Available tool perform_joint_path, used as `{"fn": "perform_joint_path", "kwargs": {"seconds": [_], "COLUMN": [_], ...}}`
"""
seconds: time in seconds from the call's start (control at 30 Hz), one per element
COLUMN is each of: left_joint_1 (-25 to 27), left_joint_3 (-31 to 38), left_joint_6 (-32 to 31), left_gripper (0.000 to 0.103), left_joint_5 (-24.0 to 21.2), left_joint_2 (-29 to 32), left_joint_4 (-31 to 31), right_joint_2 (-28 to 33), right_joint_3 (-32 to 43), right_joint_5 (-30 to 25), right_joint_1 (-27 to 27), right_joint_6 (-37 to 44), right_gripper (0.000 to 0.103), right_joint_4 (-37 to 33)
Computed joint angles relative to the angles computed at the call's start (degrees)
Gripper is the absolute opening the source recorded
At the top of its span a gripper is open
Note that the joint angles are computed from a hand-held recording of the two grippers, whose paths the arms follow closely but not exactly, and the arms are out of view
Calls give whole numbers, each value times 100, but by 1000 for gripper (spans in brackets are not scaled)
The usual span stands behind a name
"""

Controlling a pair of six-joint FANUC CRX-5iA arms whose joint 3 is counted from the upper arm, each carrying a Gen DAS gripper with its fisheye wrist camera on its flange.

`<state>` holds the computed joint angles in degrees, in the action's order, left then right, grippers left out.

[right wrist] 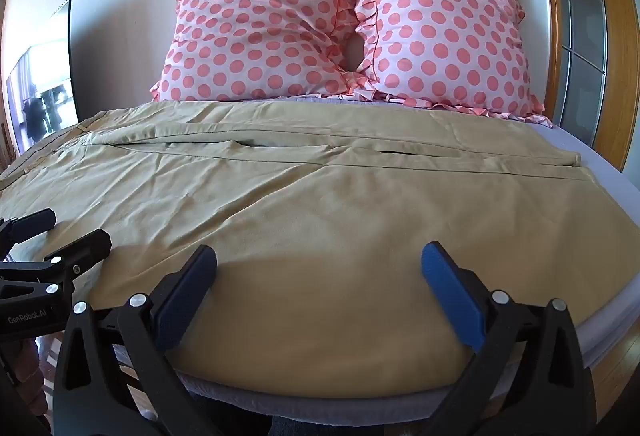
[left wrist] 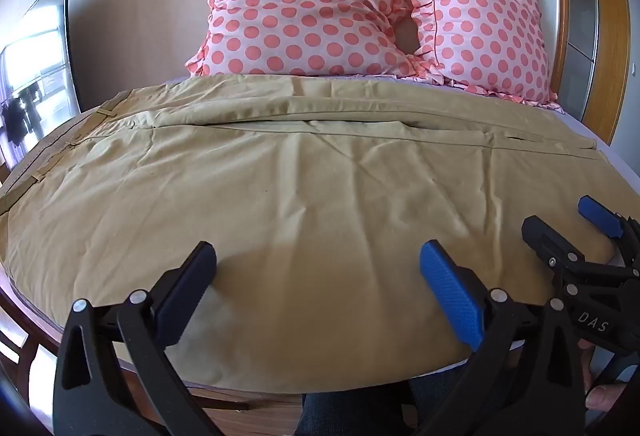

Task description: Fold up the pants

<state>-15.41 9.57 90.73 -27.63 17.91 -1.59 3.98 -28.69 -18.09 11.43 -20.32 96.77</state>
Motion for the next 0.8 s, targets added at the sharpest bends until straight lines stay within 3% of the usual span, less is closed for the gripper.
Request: {"fn": "perform_joint_path", "kwargs": {"seconds": [0.8], "left_joint_1": [-7], "left_joint_3": [-12], "left_joint_6": [25], "left_gripper": [101], "left_joint_5": [49], "left_joint_2": [-8], "left_joint_4": [-48], "right_joint_2": [1], "right_joint_3": [-3], "right_joint_5": [-11], "right_joint_1": [1], "right_joint_6": [-38], "right_gripper": [102], "right_joint_4": [38]}}
